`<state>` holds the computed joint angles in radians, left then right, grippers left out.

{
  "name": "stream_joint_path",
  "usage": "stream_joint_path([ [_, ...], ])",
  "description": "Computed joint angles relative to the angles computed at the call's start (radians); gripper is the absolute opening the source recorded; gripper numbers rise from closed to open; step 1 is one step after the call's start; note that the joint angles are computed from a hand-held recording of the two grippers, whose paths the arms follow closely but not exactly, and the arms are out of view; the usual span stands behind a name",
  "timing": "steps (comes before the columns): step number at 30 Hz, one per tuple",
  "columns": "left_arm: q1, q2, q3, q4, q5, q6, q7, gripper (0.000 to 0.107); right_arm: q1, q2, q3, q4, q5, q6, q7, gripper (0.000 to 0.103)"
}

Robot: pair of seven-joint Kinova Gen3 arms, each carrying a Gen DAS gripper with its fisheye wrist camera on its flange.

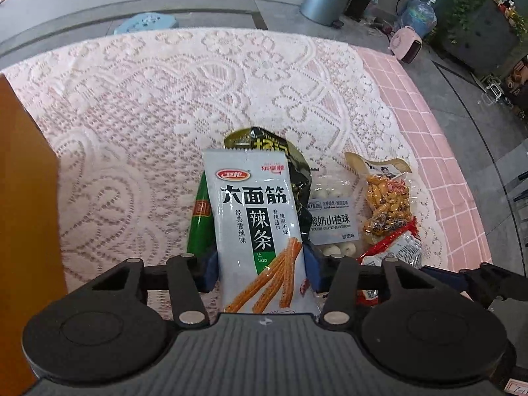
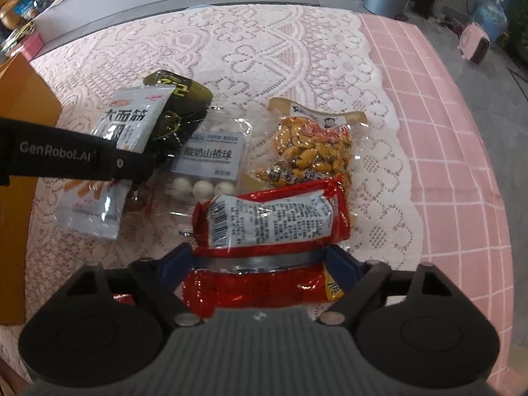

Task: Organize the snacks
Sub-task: 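Grasp the white spicy strip bag with the left tool while the right tool grasps the red packet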

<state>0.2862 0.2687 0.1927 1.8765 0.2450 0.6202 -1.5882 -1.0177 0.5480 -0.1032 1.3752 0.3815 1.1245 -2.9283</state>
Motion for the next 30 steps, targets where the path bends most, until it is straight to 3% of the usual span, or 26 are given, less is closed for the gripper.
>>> stream_joint_path([
  [7,-0.029,-0.056,0.0,0.018,0.03,0.019,-0.041,0.054,-0.01,-0.01,-0.002,-0.028,0.007,0.043,0.017,0.049],
  [9,-0.039,-0.07,0.001,0.024,0.047,0.025,-0.067,0.053,0.005,-0.016,-0.024,-0.028,0.014,0.043,0.01,0.047],
  [11,-0.046,-0.083,0.0,0.035,0.063,0.02,-0.093,0.053,0.05,-0.015,-0.096,-0.035,0.047,0.066,-0.038,0.051],
  [13,-0.044,-0.089,-0.004,0.043,0.06,0.016,-0.108,0.053,0.062,-0.028,-0.108,-0.016,0.049,0.057,-0.11,0.079],
  [14,-0.038,-0.087,-0.007,0.043,0.052,0.015,-0.102,0.053,0.053,-0.041,-0.086,0.001,0.032,0.039,-0.151,0.083],
  [18,-0.038,-0.066,-0.013,0.037,0.049,0.03,-0.092,0.052,0.028,-0.1,0.005,0.087,-0.069,-0.074,-0.314,0.09],
  [21,-0.045,-0.046,-0.012,0.028,0.054,0.049,-0.102,0.053,-0.023,-0.125,0.115,0.152,-0.155,-0.166,-0.436,0.09],
  [23,-0.05,-0.028,-0.013,0.015,0.059,0.071,-0.101,0.055,-0.034,-0.129,0.143,0.176,-0.167,-0.202,-0.517,0.09],
  [26,-0.053,-0.016,-0.017,0.015,0.064,0.071,-0.089,0.062,0.007,-0.092,0.085,0.127,-0.111,-0.132,-0.611,0.09],
  [28,-0.051,-0.01,-0.016,0.014,0.059,0.066,-0.088,0.068,0.002,-0.051,0.093,0.064,-0.107,-0.051,-0.601,0.088],
  [30,-0.049,-0.006,-0.017,0.01,0.051,0.065,-0.084,0.071,0.039,-0.015,0.044,0.011,-0.086,0.016,-0.593,0.087],
])
